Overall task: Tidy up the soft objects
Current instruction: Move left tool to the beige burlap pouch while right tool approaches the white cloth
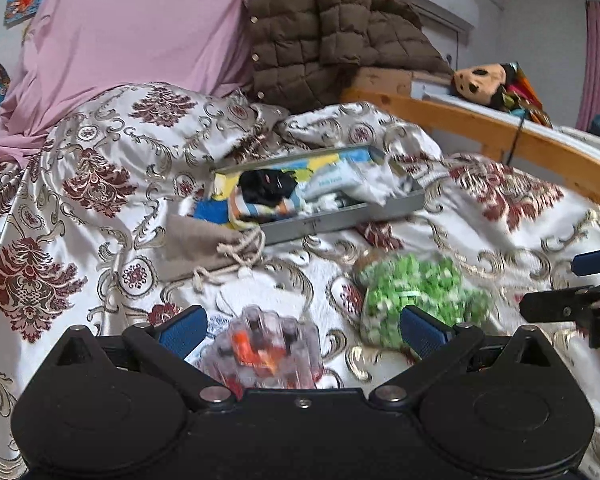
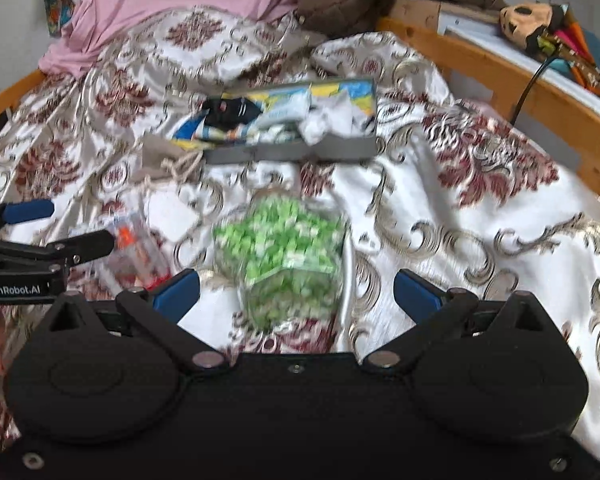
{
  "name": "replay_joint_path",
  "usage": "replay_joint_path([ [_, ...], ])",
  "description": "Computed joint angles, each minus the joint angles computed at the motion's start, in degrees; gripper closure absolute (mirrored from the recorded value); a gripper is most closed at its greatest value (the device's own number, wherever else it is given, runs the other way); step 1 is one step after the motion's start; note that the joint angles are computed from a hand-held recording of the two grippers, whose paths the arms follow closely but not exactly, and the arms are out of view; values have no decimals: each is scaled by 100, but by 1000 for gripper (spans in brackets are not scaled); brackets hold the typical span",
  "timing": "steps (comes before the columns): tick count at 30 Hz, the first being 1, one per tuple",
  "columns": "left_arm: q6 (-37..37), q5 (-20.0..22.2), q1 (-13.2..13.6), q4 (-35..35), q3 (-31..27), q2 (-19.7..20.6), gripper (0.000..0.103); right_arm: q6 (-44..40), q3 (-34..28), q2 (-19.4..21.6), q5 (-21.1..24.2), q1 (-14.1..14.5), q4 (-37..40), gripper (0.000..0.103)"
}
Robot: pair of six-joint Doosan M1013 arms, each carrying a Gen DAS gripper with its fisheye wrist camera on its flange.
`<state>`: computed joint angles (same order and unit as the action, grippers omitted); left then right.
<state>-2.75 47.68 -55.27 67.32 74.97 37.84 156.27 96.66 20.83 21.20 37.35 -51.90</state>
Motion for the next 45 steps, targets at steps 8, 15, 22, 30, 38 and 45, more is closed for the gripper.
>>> replay_joint_path([
  [8,422,-66,-20,-402,-2,31,1,-1051,-53,108,84,60,934,1],
  [15,688,-41,-25,-729,21,40,1,-1401,-147,195,156,25,1266,1],
  [22,874,0,-33,-958,85,28,1,-1979,-209,288,199,9,1795,1],
  [30,860,156,-35,-986,131,19,1,-2306,-314,356,101,23,2091,1],
  [38,739,310,-21,-942,177,-7,1,-2401,-398,385,-80,-9,2045,1],
  [45,425,356,-6,-600,251,-48,1,-2320,-488,451,-165,-45,1873,1],
])
